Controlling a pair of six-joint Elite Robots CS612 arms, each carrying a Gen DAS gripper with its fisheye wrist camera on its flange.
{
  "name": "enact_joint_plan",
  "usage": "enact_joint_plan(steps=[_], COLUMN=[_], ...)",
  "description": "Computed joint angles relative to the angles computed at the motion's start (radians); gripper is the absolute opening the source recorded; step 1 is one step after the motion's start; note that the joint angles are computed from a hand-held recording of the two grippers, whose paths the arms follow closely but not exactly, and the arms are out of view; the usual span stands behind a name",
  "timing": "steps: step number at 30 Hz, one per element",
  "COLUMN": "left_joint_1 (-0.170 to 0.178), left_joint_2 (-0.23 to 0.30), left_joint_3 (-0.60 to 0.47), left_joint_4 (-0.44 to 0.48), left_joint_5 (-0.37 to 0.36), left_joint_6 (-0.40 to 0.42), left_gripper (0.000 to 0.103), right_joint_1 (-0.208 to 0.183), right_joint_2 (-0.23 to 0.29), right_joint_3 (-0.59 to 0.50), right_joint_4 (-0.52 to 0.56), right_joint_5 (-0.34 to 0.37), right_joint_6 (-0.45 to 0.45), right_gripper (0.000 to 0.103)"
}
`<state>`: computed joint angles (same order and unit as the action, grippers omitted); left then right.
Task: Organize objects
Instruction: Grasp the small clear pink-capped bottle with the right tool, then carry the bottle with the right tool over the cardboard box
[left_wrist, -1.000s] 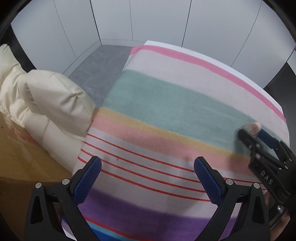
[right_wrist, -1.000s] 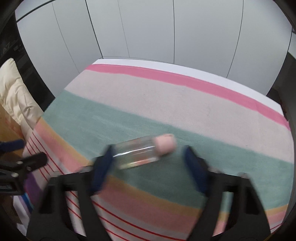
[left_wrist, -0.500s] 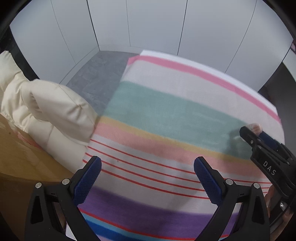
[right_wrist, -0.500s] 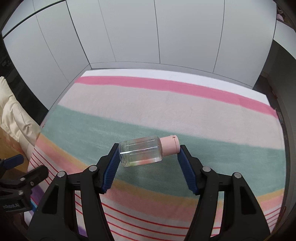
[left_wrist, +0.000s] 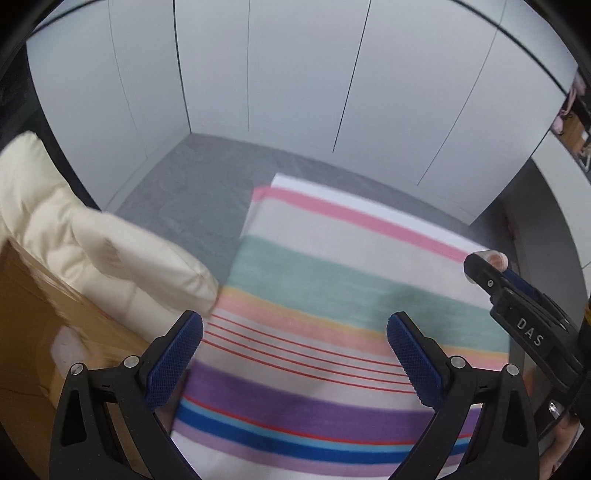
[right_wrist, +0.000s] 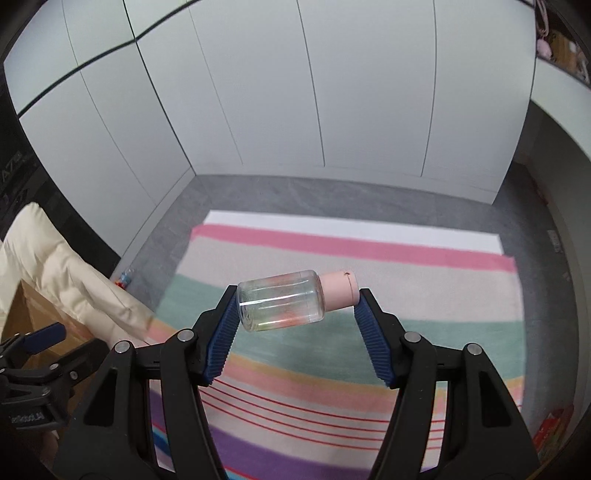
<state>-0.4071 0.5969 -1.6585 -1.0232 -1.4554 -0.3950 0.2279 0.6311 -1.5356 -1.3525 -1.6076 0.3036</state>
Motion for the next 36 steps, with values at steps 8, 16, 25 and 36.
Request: enact_joint_plan(steps=[8,16,25,36], left_joint_1=[0.005,0.034,0.11,0.232], left_joint_2=[-0.064,-0.09,-0.086,-0.078], left_joint_3=[-0.053,-0.103,-0.199,-0.276], left_joint_4=[0.043,0.147,0.213,0.314], left_joint_5=[0.039,0.065,0.1,0.128], left_joint_6=[0.017,0.081,0.102,0.054], left_gripper=[0.101,0.101,0.101,0.101], right_joint_1=[0.033,0.09,0.189,0.309], right_joint_2=[-0.088,-0.135,-0.167,-0.206], right_joint_3=[-0.01,-0.007,0.055,0.181], right_joint_4=[0.082,0.126,0.125,0.106], right_joint_5=[-0.077,-0.119,-0.112,-0.056], right_joint_6=[-0.015,0.005,-0.004,-0.04], right_gripper=[0.065,0.065,0.065,0.065])
